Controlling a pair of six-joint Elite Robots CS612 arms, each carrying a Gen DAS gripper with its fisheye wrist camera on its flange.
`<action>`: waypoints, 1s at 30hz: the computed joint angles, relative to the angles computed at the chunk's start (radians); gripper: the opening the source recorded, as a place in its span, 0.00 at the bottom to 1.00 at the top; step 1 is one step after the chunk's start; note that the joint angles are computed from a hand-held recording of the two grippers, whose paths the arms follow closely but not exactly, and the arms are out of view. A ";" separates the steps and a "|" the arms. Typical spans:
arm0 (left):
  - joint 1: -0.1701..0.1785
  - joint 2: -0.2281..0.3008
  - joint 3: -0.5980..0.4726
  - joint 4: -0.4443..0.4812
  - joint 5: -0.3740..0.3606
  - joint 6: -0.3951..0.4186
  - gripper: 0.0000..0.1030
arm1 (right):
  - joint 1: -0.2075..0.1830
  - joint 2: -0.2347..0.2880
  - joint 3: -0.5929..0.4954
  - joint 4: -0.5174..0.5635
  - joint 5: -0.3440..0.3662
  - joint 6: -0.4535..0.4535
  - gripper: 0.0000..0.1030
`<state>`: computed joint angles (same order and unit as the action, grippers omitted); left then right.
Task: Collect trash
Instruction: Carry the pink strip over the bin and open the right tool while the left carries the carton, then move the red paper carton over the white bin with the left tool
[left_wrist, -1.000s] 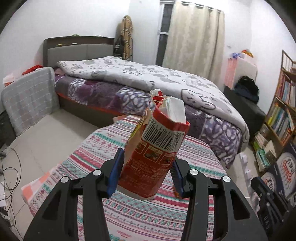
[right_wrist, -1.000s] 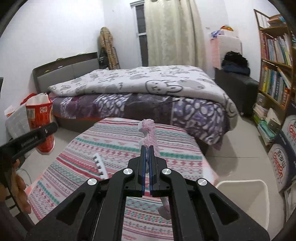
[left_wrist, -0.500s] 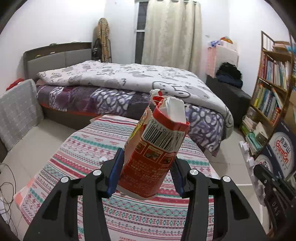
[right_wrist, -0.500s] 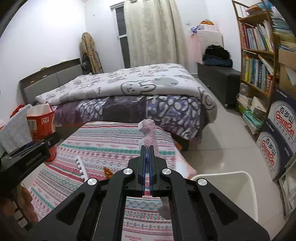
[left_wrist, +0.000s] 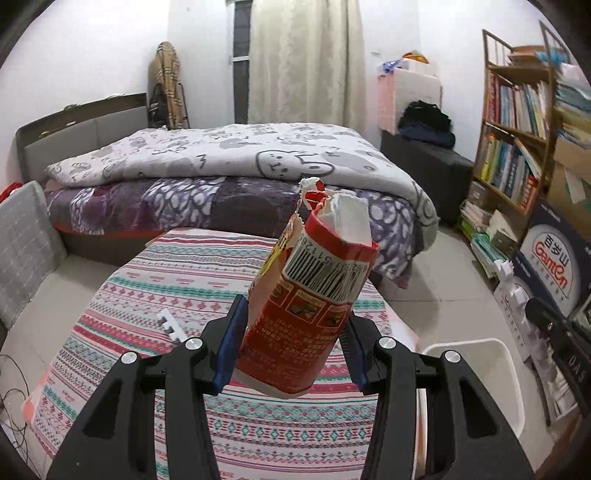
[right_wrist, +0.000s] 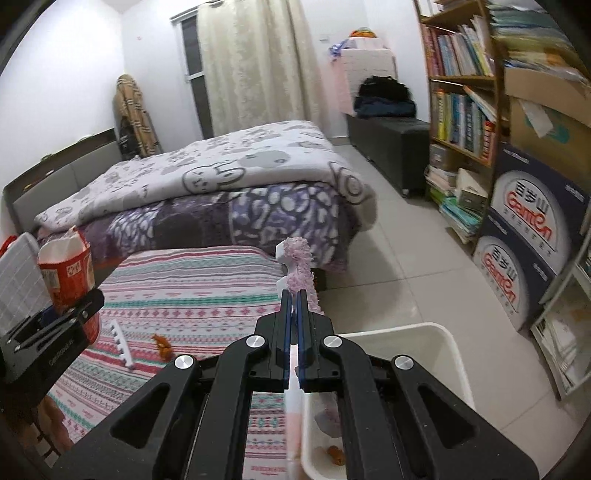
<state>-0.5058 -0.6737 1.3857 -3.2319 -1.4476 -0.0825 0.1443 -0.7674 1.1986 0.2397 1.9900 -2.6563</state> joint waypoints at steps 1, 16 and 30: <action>-0.003 0.001 0.001 -0.001 -0.003 0.005 0.47 | -0.004 -0.003 0.006 0.003 0.004 0.010 0.02; -0.051 0.010 0.005 -0.002 -0.072 0.068 0.47 | -0.052 -0.027 0.076 0.080 0.029 0.206 0.36; -0.096 0.020 0.008 0.024 -0.148 0.127 0.47 | -0.067 -0.056 0.145 0.101 0.215 0.360 0.84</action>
